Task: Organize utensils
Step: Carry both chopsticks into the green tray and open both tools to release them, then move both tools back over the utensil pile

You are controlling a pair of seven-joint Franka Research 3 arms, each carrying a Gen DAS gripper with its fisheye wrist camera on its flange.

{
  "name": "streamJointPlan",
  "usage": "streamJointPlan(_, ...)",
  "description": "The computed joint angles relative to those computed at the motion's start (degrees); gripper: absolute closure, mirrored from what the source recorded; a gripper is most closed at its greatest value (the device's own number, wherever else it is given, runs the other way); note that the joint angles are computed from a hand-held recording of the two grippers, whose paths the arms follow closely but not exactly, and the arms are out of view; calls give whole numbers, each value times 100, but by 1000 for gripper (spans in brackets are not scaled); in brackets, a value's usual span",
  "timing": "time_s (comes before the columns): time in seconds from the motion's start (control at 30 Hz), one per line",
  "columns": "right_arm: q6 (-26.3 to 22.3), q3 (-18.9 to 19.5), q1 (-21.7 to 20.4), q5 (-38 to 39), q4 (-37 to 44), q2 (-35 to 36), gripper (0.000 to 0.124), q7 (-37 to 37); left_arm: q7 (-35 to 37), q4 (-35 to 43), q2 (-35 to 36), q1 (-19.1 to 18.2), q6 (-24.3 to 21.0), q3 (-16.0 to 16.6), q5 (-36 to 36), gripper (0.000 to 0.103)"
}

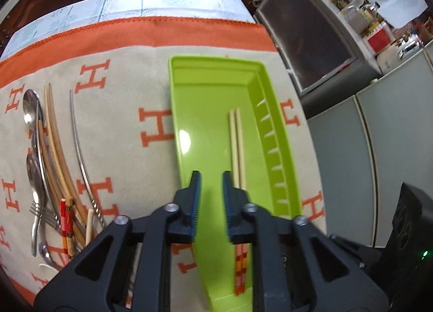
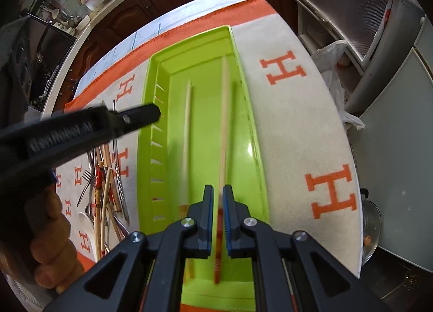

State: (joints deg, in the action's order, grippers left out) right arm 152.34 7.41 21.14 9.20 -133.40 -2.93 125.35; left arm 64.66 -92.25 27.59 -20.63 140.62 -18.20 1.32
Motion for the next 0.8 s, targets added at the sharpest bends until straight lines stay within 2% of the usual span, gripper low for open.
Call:
streamJointPlan(0.1, 2, 17, 12, -55, -33, -8, 105, 46, 269, -379, -257, 161, 220, -155, -254, 81)
streamJointPlan(0.13, 21, 25, 21, -58, -48, -17, 102, 54, 300, -464, -352, 163, 200, -152, -258, 78)
streamJointPlan(0.17, 51, 33, 36, -29, -74, -34, 101, 35, 230, -547, -465, 107, 158, -87, -155, 66)
streamJointPlan(0.23, 58, 44, 57, 17, -77, -48, 101, 13, 189, -783, -707, 94, 262, -44, -90, 53)
streamJointPlan(0.33, 91, 75, 84, -2, -94, -96, 101, 68, 398, -1283, -1150, 200, 639, -78, -191, 52)
streamJointPlan(0.47, 160, 136, 120, -131, -139, -206, 101, 209, 397, -2014, -1832, 172, 1152, 79, 206, 52)
streamJointPlan(0.57, 220, 179, 156, -163, -169, -294, 101, 232, 476, -2611, -2380, 270, 1536, 145, 105, 52)
streamJointPlan(0.67, 284, 222, 196, -180, -169, -353, 101, 209, 351, -2882, -2750, 325, 1360, 283, 230, 52)
streamJointPlan(0.8, 358, 305, 269, -264, -106, -382, 101, 195, 638, -3331, -3307, 438, 1109, 490, 66, 52)
